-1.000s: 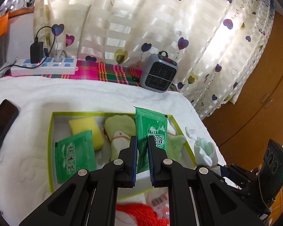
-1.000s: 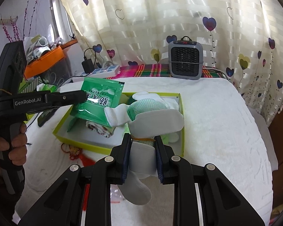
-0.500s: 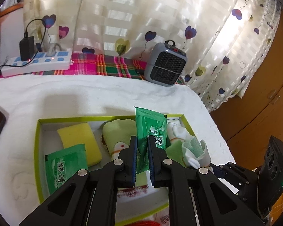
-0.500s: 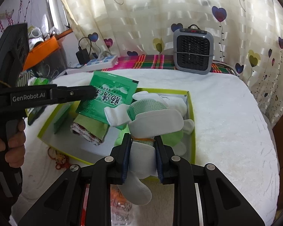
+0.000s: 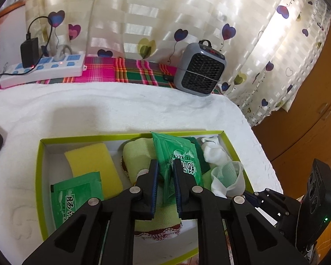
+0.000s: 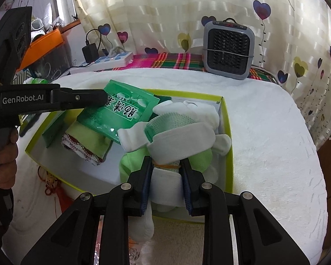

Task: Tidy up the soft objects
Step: 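Lower the packet with the left gripper while the right lowers the socks into the lid, open both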

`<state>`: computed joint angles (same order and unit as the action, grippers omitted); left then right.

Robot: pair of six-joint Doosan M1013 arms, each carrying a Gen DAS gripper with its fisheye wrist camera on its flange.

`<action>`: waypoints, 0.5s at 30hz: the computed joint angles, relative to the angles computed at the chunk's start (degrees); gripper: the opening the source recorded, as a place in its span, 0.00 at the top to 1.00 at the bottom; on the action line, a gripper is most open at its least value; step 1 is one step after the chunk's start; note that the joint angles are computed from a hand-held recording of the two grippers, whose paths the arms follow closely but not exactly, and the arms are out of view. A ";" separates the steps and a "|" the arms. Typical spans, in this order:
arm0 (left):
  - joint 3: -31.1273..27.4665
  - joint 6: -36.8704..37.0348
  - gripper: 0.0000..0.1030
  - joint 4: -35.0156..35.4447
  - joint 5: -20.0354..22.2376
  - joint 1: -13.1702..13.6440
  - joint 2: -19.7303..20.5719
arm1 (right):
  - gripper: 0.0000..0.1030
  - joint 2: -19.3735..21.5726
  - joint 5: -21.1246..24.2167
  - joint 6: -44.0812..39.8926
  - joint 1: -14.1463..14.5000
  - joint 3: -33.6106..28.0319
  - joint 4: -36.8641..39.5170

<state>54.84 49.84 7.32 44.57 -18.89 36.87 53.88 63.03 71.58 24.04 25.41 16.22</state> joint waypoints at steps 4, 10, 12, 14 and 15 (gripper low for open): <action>-0.32 0.57 0.84 0.81 0.50 -0.26 0.23 | 0.73 0.11 0.10 0.02 0.02 -0.20 -0.05; -0.09 0.61 0.77 0.55 0.38 -0.22 0.13 | 0.59 0.25 0.56 0.45 -0.10 -0.45 0.96; 0.08 0.58 0.75 0.70 0.25 -0.26 0.03 | 0.53 -0.03 0.29 0.78 -0.10 0.07 1.14; 0.07 0.55 0.73 0.69 0.29 -0.26 0.02 | 0.52 -0.08 0.26 0.92 -0.11 0.16 1.27; 0.11 0.50 0.73 0.82 0.26 -0.28 0.00 | 0.52 -0.12 0.18 0.98 -0.11 0.24 1.30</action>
